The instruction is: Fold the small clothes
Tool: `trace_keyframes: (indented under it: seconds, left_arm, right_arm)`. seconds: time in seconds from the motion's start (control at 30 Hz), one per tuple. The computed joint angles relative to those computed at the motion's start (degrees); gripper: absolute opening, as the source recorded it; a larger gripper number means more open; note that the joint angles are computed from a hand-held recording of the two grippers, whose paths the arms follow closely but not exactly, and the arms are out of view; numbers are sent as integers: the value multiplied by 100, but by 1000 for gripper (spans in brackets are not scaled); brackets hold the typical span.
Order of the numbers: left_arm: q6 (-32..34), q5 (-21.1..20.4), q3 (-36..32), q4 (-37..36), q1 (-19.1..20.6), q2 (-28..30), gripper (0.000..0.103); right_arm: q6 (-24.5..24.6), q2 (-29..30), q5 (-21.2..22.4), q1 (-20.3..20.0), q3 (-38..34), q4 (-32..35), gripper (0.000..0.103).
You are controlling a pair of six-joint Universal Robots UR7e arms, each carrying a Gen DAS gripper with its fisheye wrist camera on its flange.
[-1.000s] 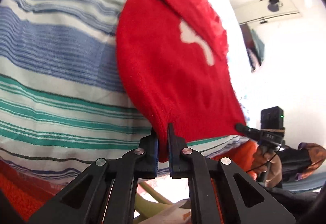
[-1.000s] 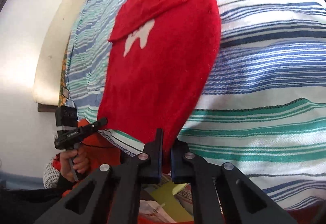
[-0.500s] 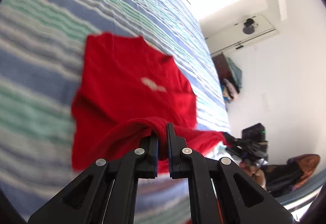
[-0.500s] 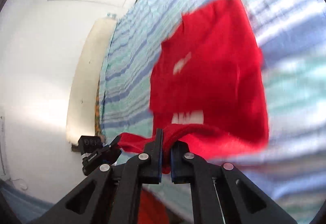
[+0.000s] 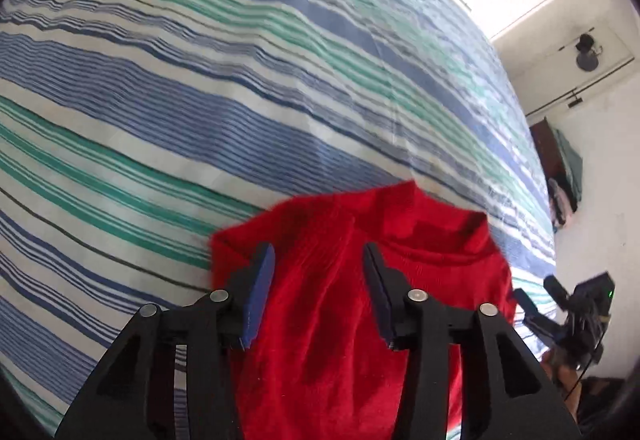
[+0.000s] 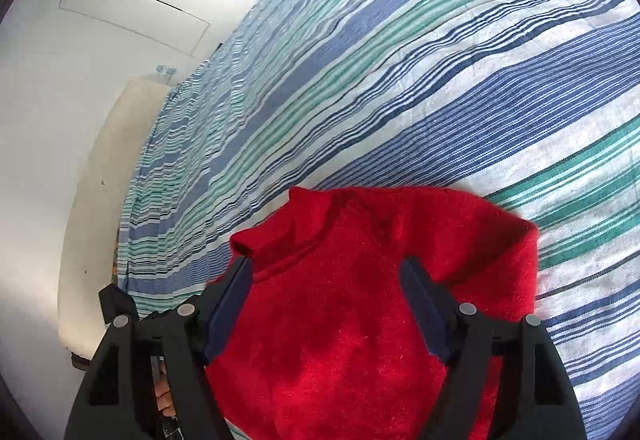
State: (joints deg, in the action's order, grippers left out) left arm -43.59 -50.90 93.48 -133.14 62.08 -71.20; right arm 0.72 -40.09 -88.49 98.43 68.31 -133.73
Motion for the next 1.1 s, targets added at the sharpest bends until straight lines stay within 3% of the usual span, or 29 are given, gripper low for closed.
trace_keyframes:
  seconds: [0.03,0.17,0.37,0.47,0.53,0.67,0.73,0.77,0.87,1.1]
  left_arm:
    - [43,19,142,-218,-17,-109,62]
    - [74,95,782,-451,-185,-662,64]
    - [-602,68,1860,171,-612,-1452,64]
    - [-1011,144,2529,55,-916,-1900,64]
    - [-1277,124,2826,-20,-1059,-2063,64]
    - [-1337,177,2788,151,-1174,-1940,64]
    - [-1286,301,2691,336,-1249,-1866,65]
    - [-1300,325,2674,410,-1265,-1880,65]
    - [-1285,283,2701,353,-1232,-1900,69]
    - [-1226,353,2633,364,-1238,-1880,69]
  right_arm:
    - [-76,-98,144,-44,147,-150,76]
    - [-441,-574,311,-222,653,-259,76]
    - [-1162,-1388,-538,-269,1615,-232,75]
    - [-1614,-1679,-931,-100,2172,-526,69]
    - [-1894,-1733,-890,-29,2326,-560,61]
    - [-1563,-1215,-1597,156,1851,-14,51]
    - [-1581,-1042,-2082,204,1743,156,23]
    - [-1646,-993,-2348,232,1742,109,4]
    - [-1330,-1076,-2327,166,1807,-6,4]
    - [-1432,-1087,-2506,266,1770,25,4]
